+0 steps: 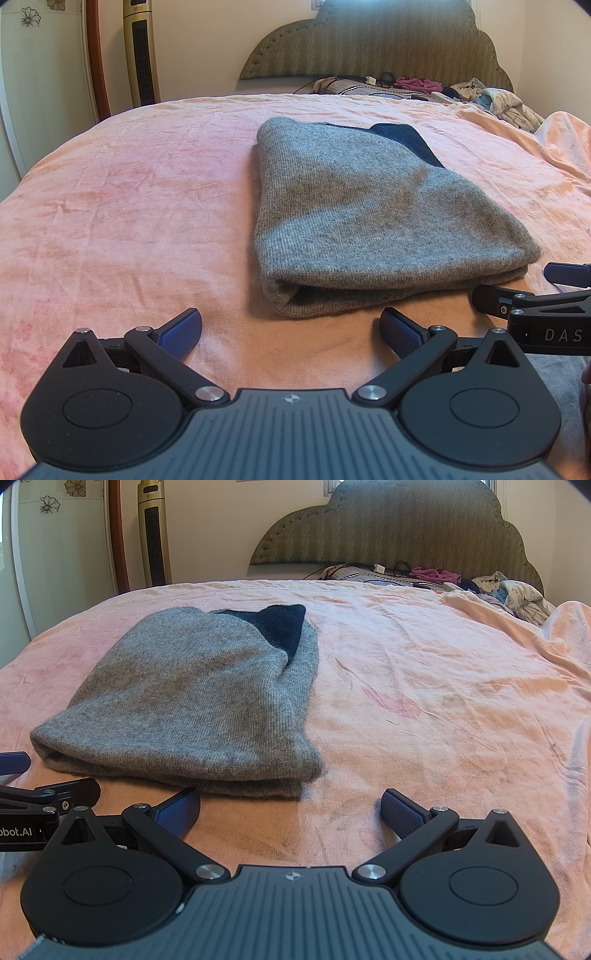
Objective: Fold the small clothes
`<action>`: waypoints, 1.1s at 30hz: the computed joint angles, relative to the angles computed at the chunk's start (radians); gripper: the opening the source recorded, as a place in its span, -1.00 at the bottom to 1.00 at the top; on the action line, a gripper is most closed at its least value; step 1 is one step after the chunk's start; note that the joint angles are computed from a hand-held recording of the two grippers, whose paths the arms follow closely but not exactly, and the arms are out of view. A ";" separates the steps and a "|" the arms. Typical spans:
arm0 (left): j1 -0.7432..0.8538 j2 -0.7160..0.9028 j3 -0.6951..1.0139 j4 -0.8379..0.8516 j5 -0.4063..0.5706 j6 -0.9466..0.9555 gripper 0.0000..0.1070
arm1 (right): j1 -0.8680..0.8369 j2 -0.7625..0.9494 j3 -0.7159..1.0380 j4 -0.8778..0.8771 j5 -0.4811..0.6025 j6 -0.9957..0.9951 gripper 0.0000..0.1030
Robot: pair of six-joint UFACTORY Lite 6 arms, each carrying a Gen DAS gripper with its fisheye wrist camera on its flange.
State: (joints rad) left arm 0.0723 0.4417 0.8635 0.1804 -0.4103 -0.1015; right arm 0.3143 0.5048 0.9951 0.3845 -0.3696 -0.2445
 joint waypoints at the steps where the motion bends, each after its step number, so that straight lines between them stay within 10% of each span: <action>1: -0.001 0.000 0.000 -0.001 0.000 0.001 0.93 | 0.001 0.000 0.000 0.002 -0.001 -0.001 1.00; 33: -0.004 0.000 0.002 -0.017 0.006 0.016 0.93 | 0.000 0.000 0.000 0.000 0.000 0.000 1.00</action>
State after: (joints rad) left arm 0.0680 0.4419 0.8658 0.1637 -0.4047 -0.0857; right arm 0.3143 0.5048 0.9953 0.3849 -0.3694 -0.2450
